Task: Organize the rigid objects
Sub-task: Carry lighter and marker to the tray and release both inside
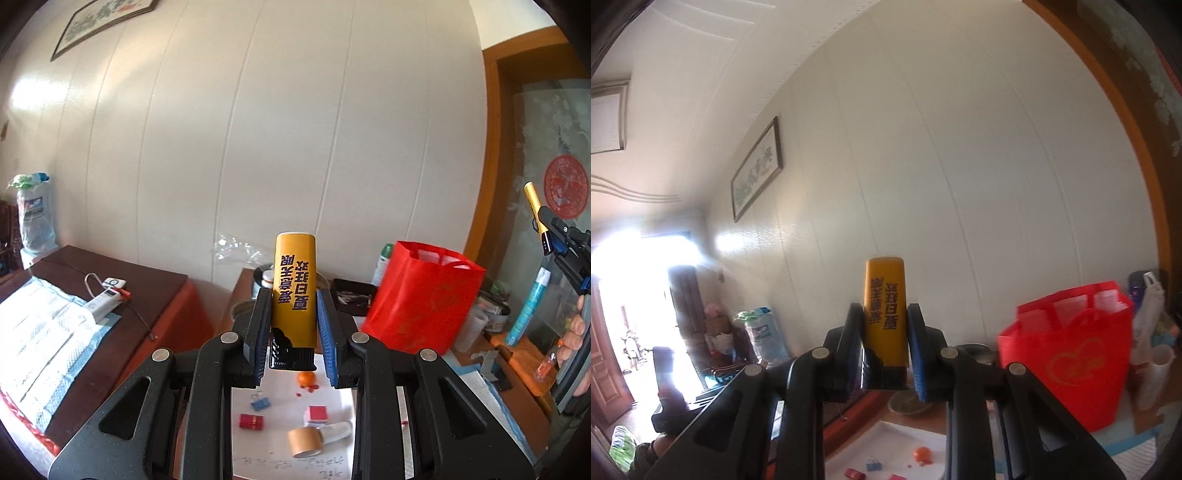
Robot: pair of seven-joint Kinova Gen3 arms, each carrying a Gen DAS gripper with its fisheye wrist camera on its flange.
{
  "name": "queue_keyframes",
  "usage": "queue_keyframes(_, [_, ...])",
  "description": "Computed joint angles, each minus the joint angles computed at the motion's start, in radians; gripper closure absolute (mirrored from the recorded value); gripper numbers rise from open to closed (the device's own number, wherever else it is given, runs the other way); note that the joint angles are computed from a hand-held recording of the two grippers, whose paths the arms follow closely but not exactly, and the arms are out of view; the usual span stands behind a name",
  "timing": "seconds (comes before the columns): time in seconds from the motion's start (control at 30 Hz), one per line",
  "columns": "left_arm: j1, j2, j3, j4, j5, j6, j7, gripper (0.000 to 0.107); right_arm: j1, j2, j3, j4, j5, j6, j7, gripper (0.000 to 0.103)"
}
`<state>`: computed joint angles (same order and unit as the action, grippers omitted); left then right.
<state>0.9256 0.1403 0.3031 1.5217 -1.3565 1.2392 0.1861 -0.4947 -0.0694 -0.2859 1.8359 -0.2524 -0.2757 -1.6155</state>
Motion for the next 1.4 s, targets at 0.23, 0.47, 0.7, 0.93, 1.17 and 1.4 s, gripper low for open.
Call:
queue_keyframes(0.23, [-0.055, -0.033, -0.002, 0.058, 0.028, -0.061, 0.033, 0.084, -0.055, 0.082, 0.012, -0.079, 0.068, 0.061, -0.074, 0.080])
queue_keyframes(0.47, [-0.113, -0.036, -0.009, 0.082, 0.037, -0.140, 0.048, 0.084, -0.145, 0.138, 0.071, -0.131, -0.075, 0.119, 0.045, 0.080])
queue_keyframes(0.7, [-0.173, -0.005, -0.043, 0.081, 0.109, -0.260, 0.016, 0.084, -0.197, 0.199, 0.120, -0.178, -0.060, 0.179, -0.019, 0.080])
queue_keyframes(0.93, [-0.218, 0.054, -0.102, 0.061, 0.229, -0.385, -0.077, 0.084, -0.325, 0.276, 0.280, -0.247, -0.028, 0.298, -0.090, 0.080])
queue_keyframes(1.17, [-0.265, 0.168, -0.160, 0.023, 0.433, -0.514, -0.214, 0.084, -0.249, 0.399, 0.229, -0.342, -0.010, 0.462, -0.181, 0.080])
queue_keyframes(1.4, [-0.288, 0.260, -0.188, -0.014, 0.597, -0.583, -0.355, 0.084, -0.252, 0.541, 0.248, -0.454, 0.089, 0.651, -0.319, 0.080])
